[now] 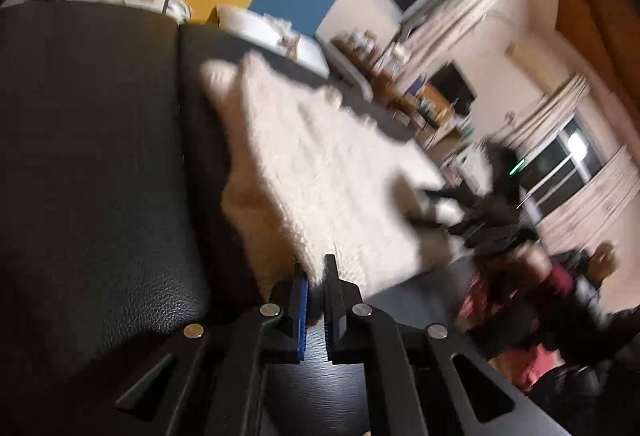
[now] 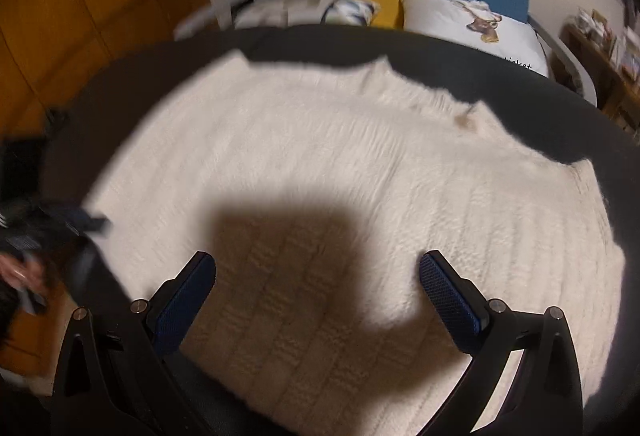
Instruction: Fold clothes
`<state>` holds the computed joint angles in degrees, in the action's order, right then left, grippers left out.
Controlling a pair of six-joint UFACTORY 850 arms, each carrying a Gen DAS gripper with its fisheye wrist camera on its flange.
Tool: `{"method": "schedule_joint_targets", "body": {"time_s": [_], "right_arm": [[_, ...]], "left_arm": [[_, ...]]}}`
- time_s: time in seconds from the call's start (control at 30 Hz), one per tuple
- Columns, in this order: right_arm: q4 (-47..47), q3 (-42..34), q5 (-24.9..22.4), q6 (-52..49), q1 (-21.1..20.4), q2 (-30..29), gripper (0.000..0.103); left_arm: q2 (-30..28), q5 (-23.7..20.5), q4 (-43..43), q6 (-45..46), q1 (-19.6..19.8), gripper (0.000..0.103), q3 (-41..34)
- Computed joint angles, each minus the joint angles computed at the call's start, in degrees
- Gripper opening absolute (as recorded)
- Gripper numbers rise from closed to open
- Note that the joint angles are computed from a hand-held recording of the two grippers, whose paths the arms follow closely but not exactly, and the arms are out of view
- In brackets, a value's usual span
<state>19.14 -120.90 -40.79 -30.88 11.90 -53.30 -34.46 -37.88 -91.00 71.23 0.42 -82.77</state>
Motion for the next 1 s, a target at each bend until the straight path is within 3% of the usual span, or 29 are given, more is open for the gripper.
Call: {"method": "schedule_joint_targets", "body": {"time_s": [0.07, 0.1, 0.2, 0.27, 0.3, 0.37, 0.43, 0.5, 0.57, 0.7, 0.83, 0.93, 1.0], "right_arm": [[-5.29, 1.8, 1.25, 0.66, 1.14, 0.86, 0.103], [-4.44, 1.49, 0.07, 0.37, 1.03, 1.01, 0.103], [2.27, 1.4, -2.42, -1.6, -0.34, 1.15, 0.103], [0.83, 4.57, 1.1, -3.07, -0.01, 2.22, 0.103], [-0.22, 6.5, 3.48, -3.77, 0.3, 3.02, 0.103], [0.07, 8.88, 6.12, -4.4, 0.46, 4.23, 0.103], [1.8, 9.74, 7.02, -5.82, 0.21, 4.64, 0.103], [3.52, 10.61, 7.71, -7.28, -0.03, 5.23, 0.103], [4.82, 11.49, 7.9, -7.52, -0.21, 6.31, 0.103], [7.62, 14.42, 9.87, -9.78, -0.38, 9.28, 0.103], [2.28, 19.46, 12.14, -6.96, -0.66, 12.29, 0.103], [-3.61, 21.24, 10.64, 0.4, -1.65, 12.09, 0.103], [3.58, 23.73, 12.33, -4.31, -3.13, 12.63, 0.103]], "left_arm": [[1.87, -2.83, -5.92, 4.77, 0.87, 0.004, 2.16], [2.46, -1.4, -5.36, 5.29, 0.71, 0.004, 2.42], [0.7, 4.26, 8.54, -6.16, -0.36, 0.004, 0.67], [-0.3, 5.19, 12.76, -11.3, -0.74, 0.008, 0.43], [0.09, 5.28, 11.27, -12.21, -0.38, 0.009, 0.9], [1.33, 7.16, 8.11, -12.47, 0.06, 0.023, 2.59], [3.32, 9.86, 5.14, -11.64, 0.3, 0.023, 4.51], [5.41, 9.15, -4.27, -3.78, 0.66, 0.025, 6.78], [5.98, 6.65, -8.44, 1.08, 0.55, 0.029, 6.77], [1.24, 7.6, 4.55, -4.78, -4.15, 0.029, -2.05], [-6.61, 10.51, 27.97, -22.55, -9.3, 0.029, -12.79], [-6.26, 14.98, 37.6, -27.57, -11.35, 0.027, -11.79], [-5.96, 15.0, 38.01, -26.66, -11.44, 0.027, -11.1]]}}
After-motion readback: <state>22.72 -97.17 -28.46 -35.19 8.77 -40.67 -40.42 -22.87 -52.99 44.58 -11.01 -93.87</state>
